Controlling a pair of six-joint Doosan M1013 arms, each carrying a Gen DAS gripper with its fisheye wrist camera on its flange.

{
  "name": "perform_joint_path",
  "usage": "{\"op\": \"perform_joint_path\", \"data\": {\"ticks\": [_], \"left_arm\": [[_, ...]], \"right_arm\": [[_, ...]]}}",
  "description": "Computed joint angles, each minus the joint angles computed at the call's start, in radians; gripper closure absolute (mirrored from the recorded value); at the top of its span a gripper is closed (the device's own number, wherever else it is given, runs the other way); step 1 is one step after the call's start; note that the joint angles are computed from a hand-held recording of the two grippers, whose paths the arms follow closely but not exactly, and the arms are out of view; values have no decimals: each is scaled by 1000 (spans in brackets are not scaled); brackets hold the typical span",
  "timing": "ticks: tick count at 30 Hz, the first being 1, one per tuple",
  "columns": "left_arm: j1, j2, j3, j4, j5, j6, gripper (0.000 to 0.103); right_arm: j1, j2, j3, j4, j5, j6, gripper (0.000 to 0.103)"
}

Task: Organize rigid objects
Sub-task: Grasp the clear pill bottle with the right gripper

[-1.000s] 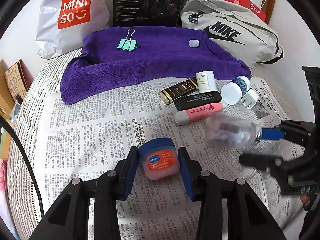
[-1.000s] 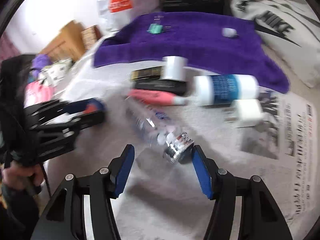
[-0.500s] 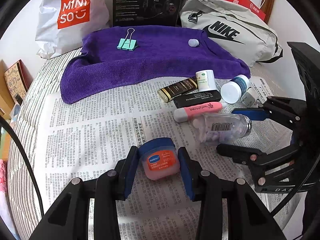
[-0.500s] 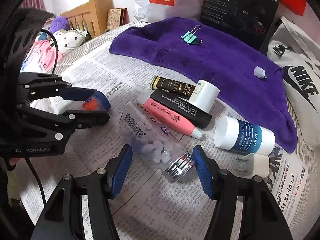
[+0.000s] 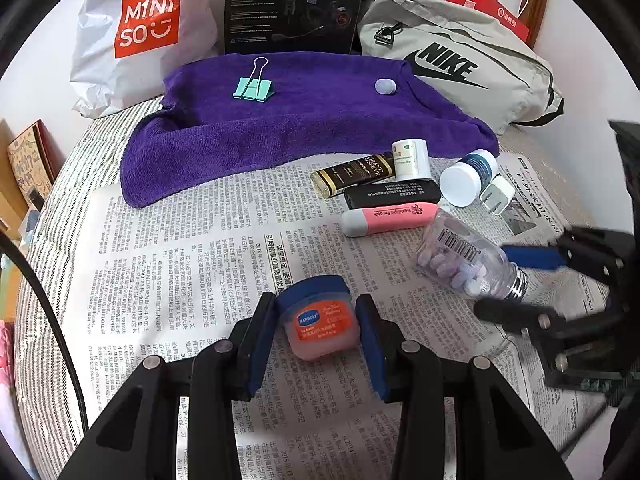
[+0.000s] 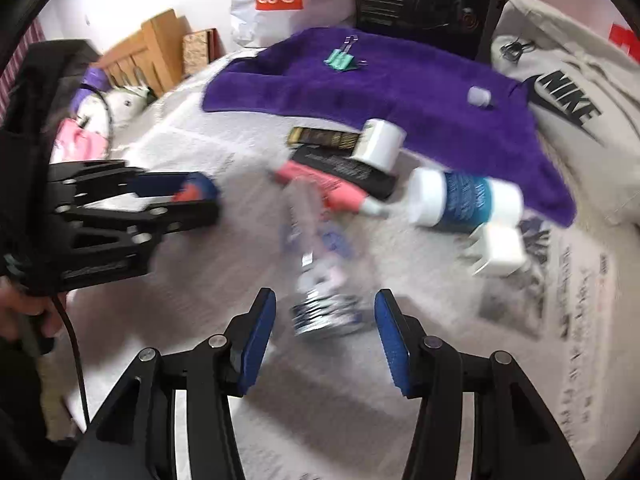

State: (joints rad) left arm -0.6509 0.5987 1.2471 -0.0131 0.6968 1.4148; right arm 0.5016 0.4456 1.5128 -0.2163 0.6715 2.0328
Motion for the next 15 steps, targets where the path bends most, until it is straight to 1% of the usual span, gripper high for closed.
{"op": "perform_joint_path", "data": {"ticks": [2,4,5,7,9,11,13,15], "left_arm": [[0,0,0,1,2,-2,64],[-1,0,0,5,4,-4,64],[-1,0,-1,7,6,-5,64],[-2,1,-2,9,7,-7,64],[-1,-1,1,6,1,-10,64],[-3,-2,3,21,1,-20,64],[-5,-1,2,31,2,-21,64],[-12,2,-2,70,7,-38,64]], "right_arm": [[-10,6,-7,37,-23,-44,50],[-13,28,-34,57,-11,-91,50],[-13,34,-42,56,-5,-99,50],[-4,44,-52,10,-6,-87,49],[-3,44,-51,2,-5,-73,51],[-7,37,-47,14,11,-61,61],[-8,34,-44,14,22,-53,61],[-3,38,-46,-13,24,-40,61]]}}
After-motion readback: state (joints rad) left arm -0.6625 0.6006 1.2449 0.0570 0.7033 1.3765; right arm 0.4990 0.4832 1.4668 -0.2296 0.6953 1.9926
